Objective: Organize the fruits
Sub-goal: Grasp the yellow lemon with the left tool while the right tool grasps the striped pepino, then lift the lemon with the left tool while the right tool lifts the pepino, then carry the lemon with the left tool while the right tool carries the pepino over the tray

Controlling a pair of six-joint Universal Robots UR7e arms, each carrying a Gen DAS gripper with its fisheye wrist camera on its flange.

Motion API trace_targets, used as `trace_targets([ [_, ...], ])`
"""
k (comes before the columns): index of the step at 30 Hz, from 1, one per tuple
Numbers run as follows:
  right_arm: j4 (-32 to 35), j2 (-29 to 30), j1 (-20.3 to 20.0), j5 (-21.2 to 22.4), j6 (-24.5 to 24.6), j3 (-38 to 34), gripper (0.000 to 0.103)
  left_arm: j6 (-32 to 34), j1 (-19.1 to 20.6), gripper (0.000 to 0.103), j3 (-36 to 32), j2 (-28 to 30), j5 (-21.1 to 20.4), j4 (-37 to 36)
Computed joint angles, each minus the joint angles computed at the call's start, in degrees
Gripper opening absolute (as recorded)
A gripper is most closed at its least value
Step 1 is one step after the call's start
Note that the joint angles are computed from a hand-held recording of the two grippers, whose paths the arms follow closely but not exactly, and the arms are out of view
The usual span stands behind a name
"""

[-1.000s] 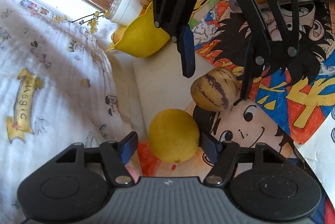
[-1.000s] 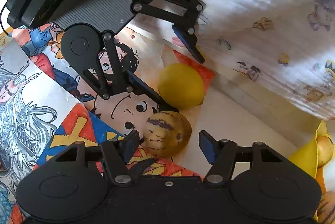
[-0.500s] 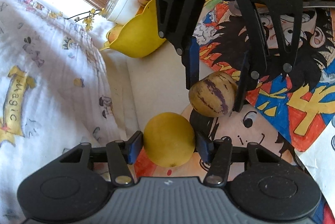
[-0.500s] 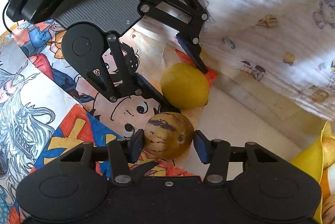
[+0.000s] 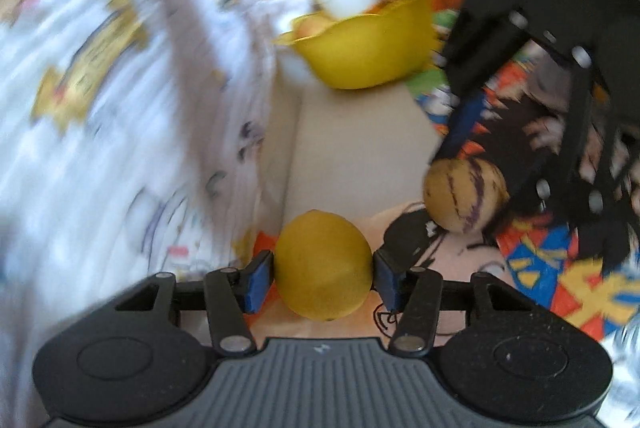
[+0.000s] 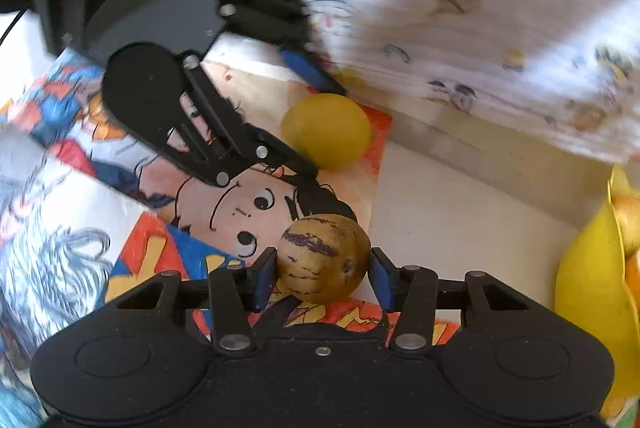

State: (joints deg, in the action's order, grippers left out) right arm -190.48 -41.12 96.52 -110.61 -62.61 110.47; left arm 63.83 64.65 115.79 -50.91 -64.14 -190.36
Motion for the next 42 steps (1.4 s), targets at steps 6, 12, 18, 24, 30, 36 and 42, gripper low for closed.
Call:
trace_targets([
  [6,-1.91,-0.54,-0.66,0.65,4.52,1.05,0.050,-10.23,-0.79,0.058,1.35,1.39,2.94,-6.20],
  [12,-0.27,-2.14,-1.18,0.89,8.31,2.03,0.050,-27.87,-1.35,0.057,2.11,-0.35,5.39,-3.90],
  [18,1.20,-3.64,-1.45,1.66,13.78,2.91,0.050,-38.04,-0.70,0.057,2.44,-2.47,4.15,-0.43],
  [24,0.94,-4.51,-1.39,2.24,16.08,4.22,0.050,-39.92,-1.47,0.057,5.71,-3.92,3.39,-1.16],
  [30,-1.39,-7.26,-1.34,3.44,17.97,7.90,0.050,-40.80,-3.13,0.057,7.73,-5.35,1.43,-1.36],
  [36,-5.58,-12.17,-1.71,6.48,20.37,14.54,0.050,-41.37,-5.56,0.057,10.36,-6.89,0.65,-3.01],
  [42,-13.01,-18.45,-3.54,11.19,22.74,23.37,0.050,-43.35,-8.86,0.057,12.93,-8.28,-0.43,-4.37],
])
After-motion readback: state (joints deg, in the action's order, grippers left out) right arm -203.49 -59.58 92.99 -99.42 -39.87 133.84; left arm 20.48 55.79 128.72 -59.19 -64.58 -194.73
